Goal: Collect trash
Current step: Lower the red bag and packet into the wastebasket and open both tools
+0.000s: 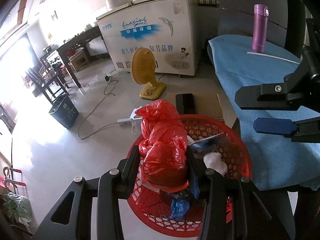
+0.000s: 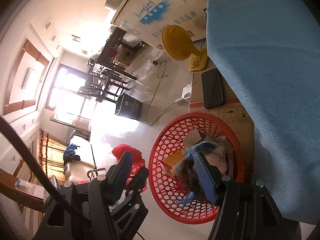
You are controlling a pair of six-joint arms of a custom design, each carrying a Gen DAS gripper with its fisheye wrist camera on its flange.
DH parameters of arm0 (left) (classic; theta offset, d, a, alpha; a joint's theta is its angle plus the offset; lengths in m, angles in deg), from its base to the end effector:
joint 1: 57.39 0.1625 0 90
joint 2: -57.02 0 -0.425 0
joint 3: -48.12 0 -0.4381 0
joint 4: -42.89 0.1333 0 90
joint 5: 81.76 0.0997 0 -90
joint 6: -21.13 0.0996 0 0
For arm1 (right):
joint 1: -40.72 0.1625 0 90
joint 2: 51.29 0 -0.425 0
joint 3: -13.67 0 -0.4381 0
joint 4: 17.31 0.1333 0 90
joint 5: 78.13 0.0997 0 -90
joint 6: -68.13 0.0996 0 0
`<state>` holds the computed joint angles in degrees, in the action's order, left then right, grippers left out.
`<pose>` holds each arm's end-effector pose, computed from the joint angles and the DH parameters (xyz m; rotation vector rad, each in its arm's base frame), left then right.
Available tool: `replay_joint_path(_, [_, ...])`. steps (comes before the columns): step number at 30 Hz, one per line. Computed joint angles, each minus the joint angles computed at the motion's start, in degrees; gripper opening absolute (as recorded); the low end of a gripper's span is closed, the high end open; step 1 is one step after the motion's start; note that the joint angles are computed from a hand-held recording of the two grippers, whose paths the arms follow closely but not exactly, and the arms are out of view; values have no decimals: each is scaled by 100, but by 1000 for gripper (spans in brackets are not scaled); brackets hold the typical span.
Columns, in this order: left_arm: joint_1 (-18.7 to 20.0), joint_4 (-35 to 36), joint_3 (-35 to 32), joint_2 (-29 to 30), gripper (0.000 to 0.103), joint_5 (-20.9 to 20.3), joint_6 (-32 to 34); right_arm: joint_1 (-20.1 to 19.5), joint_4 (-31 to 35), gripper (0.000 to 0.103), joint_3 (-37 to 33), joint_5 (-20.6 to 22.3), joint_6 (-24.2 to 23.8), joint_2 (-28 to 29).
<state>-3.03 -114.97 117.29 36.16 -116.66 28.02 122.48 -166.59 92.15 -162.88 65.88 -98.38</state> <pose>-0.2923 -0.7767 -0.0337 0.6153 2.1278 -0.6539 0.0266 -0.8100 0.2046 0.1228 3.0011 -0.7552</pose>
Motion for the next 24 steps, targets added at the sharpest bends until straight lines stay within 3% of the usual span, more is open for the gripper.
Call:
replay_joint_path(3, [3, -80, 23, -11, 46, -77, 96, 5, -25, 69, 12, 5, -26, -9])
replay_joint_path(8, [-33, -409, 144, -63, 62, -154, 339, -12, -141, 69, 100, 16, 21, -90])
replay_joint_path(20, [-388, -713, 229, -214, 63, -173, 402, -2, -716, 69, 598, -279, -457, -630])
replay_joint_path(21, [-428, -776, 246, -231, 67, -164, 448, 5, -801, 69, 669, -331, -520, -703])
replay_joint_path(23, [-562, -1033, 297, -260, 83, -108, 610, 31, -1053, 69, 863, -472, -700, -888])
replay_joint_path(24, [-621, -1194, 323, -272, 83, -104, 722, 55, -1211, 71, 980, -564, -830, -1000])
